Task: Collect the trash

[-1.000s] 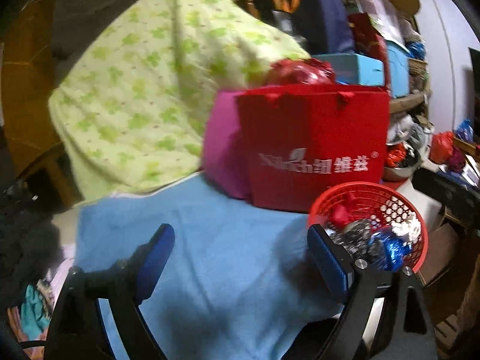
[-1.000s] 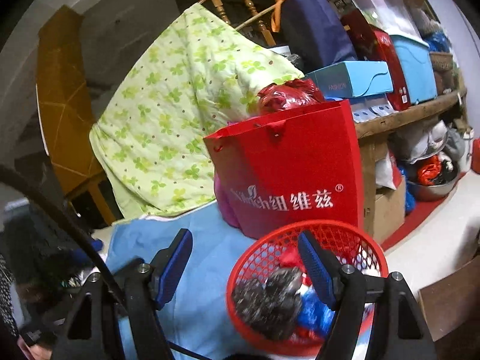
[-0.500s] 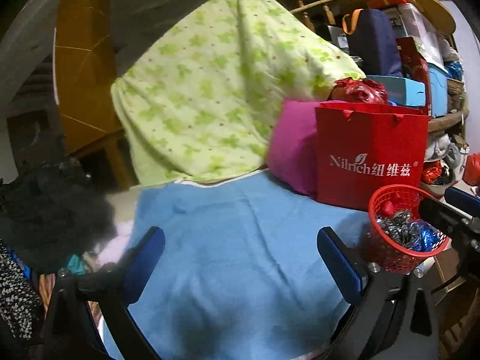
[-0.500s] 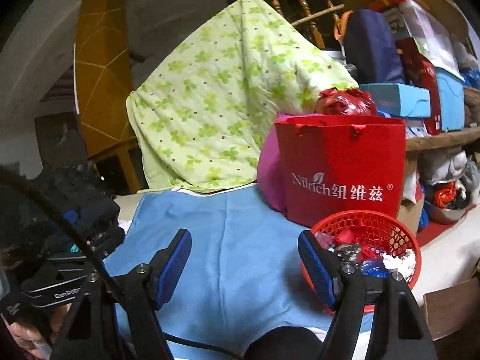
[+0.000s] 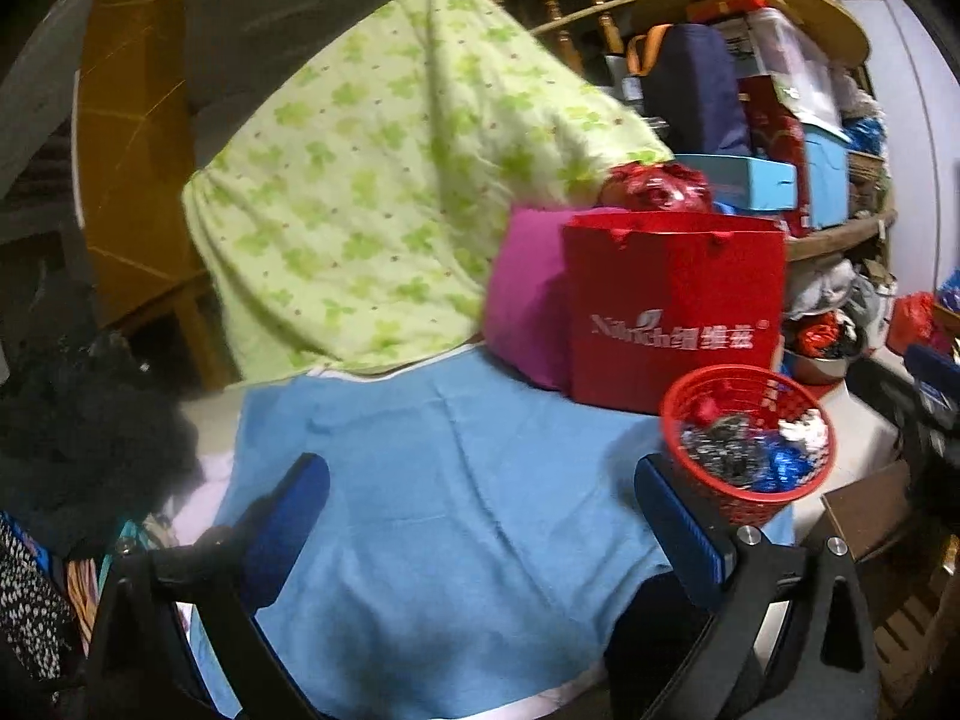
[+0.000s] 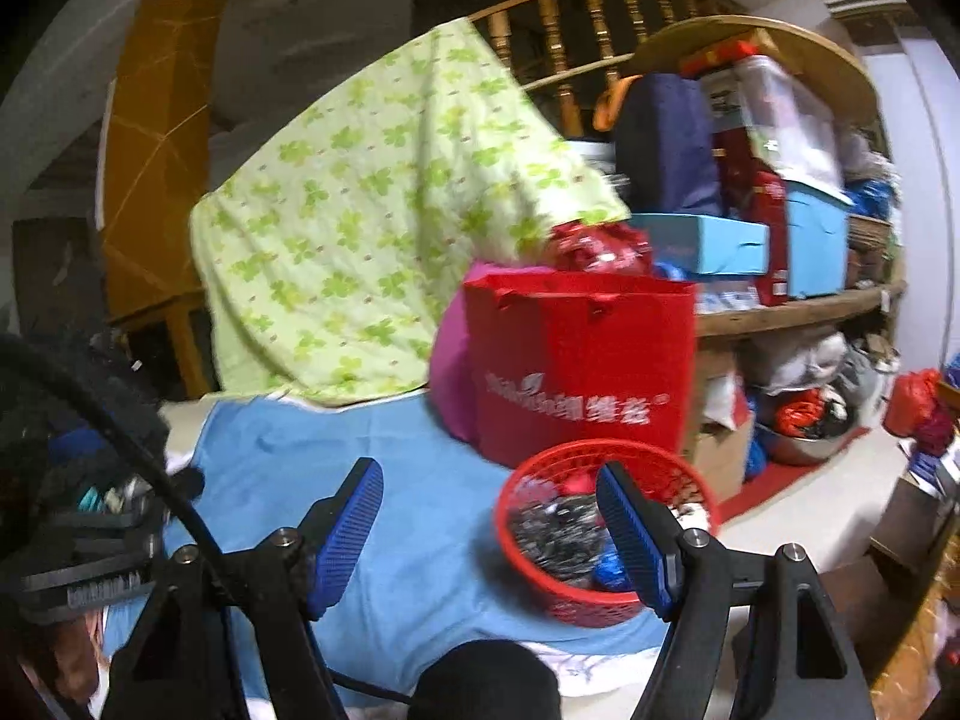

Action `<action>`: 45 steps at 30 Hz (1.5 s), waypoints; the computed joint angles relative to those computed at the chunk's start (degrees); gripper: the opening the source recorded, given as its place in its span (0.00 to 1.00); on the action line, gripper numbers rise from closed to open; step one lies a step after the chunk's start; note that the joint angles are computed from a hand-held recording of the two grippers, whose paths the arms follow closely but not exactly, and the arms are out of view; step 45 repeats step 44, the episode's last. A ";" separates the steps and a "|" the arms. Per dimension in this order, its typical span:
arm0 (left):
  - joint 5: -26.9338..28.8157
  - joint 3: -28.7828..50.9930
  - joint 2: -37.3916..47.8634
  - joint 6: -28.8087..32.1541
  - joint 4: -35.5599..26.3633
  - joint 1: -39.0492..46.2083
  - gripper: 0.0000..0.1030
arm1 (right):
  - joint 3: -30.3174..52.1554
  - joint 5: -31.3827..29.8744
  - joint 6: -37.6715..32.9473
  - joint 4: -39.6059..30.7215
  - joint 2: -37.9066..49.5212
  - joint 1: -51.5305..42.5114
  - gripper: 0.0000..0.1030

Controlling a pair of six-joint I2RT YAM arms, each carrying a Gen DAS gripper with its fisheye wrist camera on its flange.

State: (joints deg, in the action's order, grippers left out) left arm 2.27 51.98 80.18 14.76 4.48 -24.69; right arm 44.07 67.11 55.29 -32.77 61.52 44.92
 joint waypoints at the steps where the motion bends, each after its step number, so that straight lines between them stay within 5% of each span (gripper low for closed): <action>1: -0.24 -0.12 -0.18 0.11 -0.01 -0.89 0.98 | 0.16 0.98 1.72 -2.21 -0.73 -0.14 0.75; 6: -0.94 1.86 1.15 -0.80 -2.07 -3.83 0.98 | -0.25 0.36 5.41 -6.86 -2.18 -2.88 0.77; 27: -4.35 12.90 14.48 -3.40 -2.91 -10.35 0.98 | -9.51 -8.04 -1.68 3.38 -6.86 -16.15 0.77; 45: 1.60 16.66 19.71 -3.67 -1.17 -9.36 0.98 | -10.25 -9.86 -7.98 11.85 -2.50 -20.46 0.77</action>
